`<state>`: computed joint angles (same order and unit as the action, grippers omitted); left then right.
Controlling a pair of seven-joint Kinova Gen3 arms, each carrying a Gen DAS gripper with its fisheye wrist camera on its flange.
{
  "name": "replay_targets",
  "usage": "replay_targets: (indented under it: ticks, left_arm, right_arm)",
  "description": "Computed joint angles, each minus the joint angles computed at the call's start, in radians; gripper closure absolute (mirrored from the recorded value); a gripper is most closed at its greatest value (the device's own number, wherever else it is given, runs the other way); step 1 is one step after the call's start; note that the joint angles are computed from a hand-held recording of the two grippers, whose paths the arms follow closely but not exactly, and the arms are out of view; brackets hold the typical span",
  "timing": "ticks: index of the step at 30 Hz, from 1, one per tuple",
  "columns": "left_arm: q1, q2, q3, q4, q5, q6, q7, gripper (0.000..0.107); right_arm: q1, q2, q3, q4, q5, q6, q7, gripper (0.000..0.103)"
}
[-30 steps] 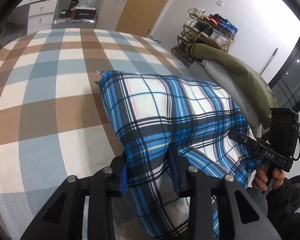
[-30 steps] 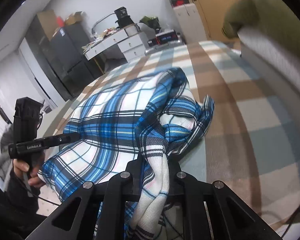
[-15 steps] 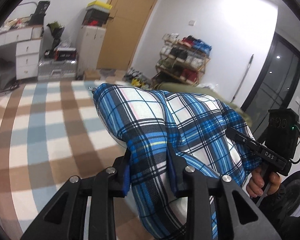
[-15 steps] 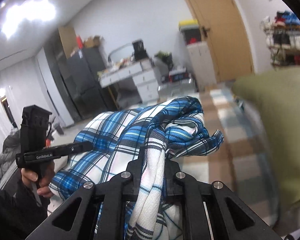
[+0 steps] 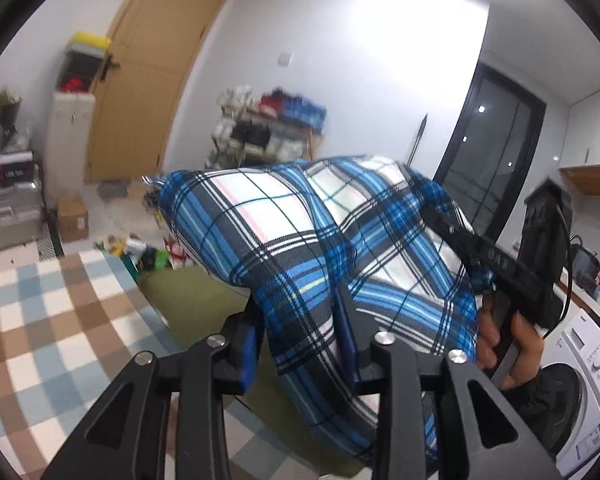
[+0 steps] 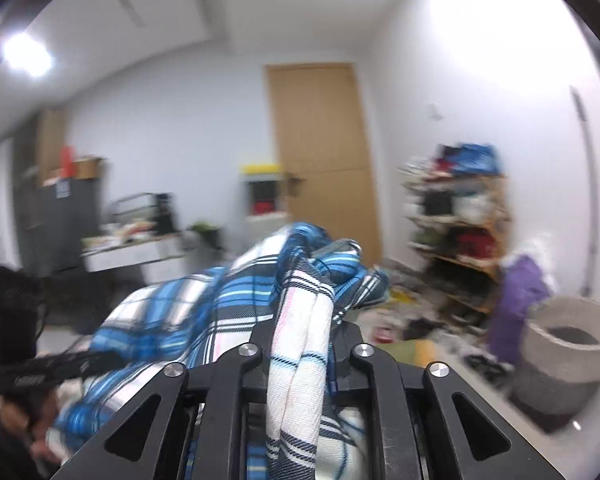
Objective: Fold large clothes
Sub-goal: 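Lift the plaid bundle with both grippers and carry it onto the green blanket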
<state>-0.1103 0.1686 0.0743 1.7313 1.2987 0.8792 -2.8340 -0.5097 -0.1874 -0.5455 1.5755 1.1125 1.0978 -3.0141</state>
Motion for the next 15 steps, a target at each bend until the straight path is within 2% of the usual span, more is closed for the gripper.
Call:
replay_targets:
  ticks: [1, 2, 3, 4, 6, 7, 9, 12, 14, 15]
  left_arm:
    - [0.044, 0.045, -0.002, -0.027, -0.041, -0.024, 0.041, 0.075]
    - [0.082, 0.089, -0.008, -0.048, -0.077, -0.046, 0.065, 0.075]
    - [0.101, 0.130, 0.000, -0.050, -0.098, -0.084, 0.073, 0.075]
    - [0.102, 0.157, 0.000, -0.040, -0.102, -0.106, 0.065, 0.074]
    - [0.048, 0.179, 0.034, -0.014, -0.062, -0.100, 0.020, 0.071]
    - [0.023, 0.177, 0.037, 0.009, -0.022, -0.083, -0.021, 0.063]
    - [0.015, 0.161, 0.005, 0.042, 0.009, -0.076, -0.067, 0.059]
    - [-0.022, 0.122, -0.003, 0.087, 0.025, -0.074, -0.129, 0.059]
    - [-0.016, 0.083, -0.048, 0.134, 0.065, -0.068, -0.210, 0.055]
    - [0.010, 0.055, -0.092, 0.168, 0.089, -0.069, -0.250, 0.053]
  right_arm:
    - [0.033, 0.010, 0.016, -0.008, -0.037, 0.016, 0.007, 0.068]
    - [0.060, 0.032, 0.043, -0.010, -0.077, 0.047, -0.003, 0.046]
    - [0.068, 0.049, 0.057, -0.010, -0.108, 0.087, -0.025, 0.040]
    - [0.071, 0.073, 0.089, 0.004, -0.149, 0.117, -0.060, 0.040]
    - [0.035, 0.068, 0.145, 0.064, -0.194, 0.129, -0.141, 0.045]
    - [0.020, 0.044, 0.146, 0.104, -0.191, 0.110, -0.182, 0.045]
    - [0.002, 0.018, 0.091, 0.171, -0.139, 0.122, -0.233, 0.045]
    - [-0.045, 0.024, -0.015, 0.197, -0.063, 0.223, -0.329, 0.044]
    - [-0.094, 0.021, -0.039, 0.201, -0.039, 0.242, -0.376, 0.039]
    - [-0.119, 0.022, -0.060, 0.199, -0.027, 0.263, -0.399, 0.037]
